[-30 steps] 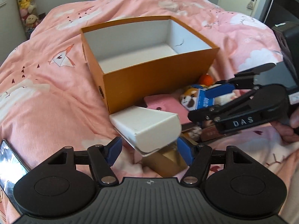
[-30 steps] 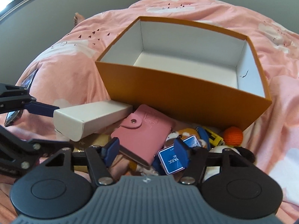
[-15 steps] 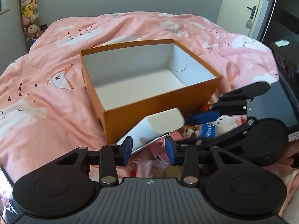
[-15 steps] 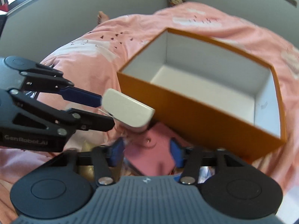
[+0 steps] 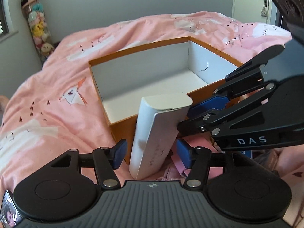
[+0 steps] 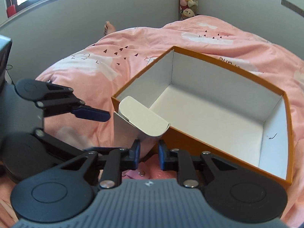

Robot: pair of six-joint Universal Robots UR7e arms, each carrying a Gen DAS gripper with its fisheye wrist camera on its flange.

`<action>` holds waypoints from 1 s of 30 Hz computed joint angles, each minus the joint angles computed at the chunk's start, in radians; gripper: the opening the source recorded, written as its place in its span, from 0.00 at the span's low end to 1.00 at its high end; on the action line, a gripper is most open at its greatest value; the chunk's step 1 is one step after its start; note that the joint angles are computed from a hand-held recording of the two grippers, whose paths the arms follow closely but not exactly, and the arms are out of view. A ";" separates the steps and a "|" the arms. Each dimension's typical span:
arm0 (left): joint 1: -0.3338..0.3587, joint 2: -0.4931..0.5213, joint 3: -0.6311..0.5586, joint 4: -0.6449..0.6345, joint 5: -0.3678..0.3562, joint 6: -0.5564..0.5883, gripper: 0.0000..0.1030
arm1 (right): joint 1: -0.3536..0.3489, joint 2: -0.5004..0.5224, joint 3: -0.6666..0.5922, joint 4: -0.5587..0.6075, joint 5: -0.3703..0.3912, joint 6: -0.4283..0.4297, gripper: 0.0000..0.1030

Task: Organize objects
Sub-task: 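Grasp the white cardboard box with the left tool and lift it, then carry the white box toward the orange box while the right tool grasps the gold box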

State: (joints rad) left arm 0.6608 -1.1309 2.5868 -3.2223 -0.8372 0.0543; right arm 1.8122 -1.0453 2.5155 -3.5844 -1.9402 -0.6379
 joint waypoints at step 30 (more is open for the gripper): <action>-0.068 0.257 -0.039 -0.105 0.213 -0.174 0.75 | -0.128 -0.029 0.059 -0.081 0.145 0.152 0.19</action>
State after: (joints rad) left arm 0.5931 -0.8734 2.5478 -3.3278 -0.6237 -0.1198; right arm 1.6843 -1.0745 2.5742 -3.6652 -1.7957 -0.4863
